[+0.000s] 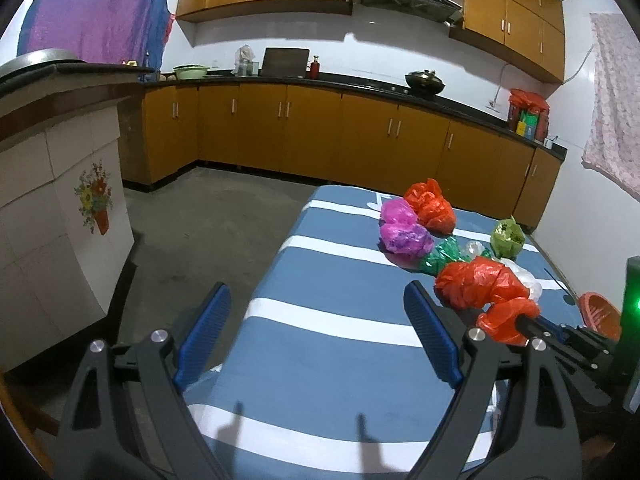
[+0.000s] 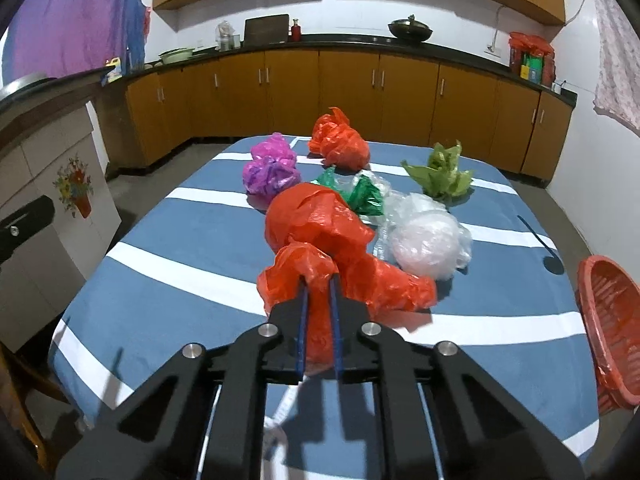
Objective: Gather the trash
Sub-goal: 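Grasp the red plastic bag with the right tool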
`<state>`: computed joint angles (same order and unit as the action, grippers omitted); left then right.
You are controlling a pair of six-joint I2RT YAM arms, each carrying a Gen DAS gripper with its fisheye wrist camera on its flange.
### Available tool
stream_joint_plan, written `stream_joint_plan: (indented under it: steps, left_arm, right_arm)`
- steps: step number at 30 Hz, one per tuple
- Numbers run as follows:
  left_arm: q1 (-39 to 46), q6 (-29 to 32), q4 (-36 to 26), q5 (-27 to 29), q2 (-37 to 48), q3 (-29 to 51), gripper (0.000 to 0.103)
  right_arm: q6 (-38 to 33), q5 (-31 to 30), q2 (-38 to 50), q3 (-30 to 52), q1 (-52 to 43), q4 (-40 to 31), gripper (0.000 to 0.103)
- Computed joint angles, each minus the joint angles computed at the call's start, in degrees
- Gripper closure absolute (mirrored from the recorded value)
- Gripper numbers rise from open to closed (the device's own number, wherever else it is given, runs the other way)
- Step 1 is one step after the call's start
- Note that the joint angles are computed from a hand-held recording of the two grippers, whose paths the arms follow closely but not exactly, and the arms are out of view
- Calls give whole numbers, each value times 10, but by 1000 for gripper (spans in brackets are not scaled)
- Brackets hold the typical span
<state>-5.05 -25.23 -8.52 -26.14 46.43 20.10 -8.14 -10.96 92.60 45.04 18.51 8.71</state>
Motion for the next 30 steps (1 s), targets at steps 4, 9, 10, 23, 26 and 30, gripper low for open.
stream_joint_plan:
  steps: [4, 9, 10, 23, 26, 30]
  left_arm:
    - [-16, -10, 13, 8, 21, 0, 16]
    - [-47, -22, 33, 7, 57, 8, 16]
    - [-54, -24, 36, 4, 64, 10, 16]
    - [-100, -44, 58, -18, 123, 32, 16]
    - [-98, -46, 47, -28, 106, 27, 16]
    - [-77, -44, 32, -27, 81, 18, 16]
  right_arm:
    - [-6, -19, -29, -17, -30, -10, 97]
    - [-13, -33, -47, -24, -63, -12, 98]
    - [-15, -34, -51, -25, -70, -10, 98]
    - [-37, -101, -61, -19, -97, -39, 74]
    - [-32, -114, -57, -20, -79, -39, 62]
    - [-28, -95, -50, -26, -47, -26, 62]
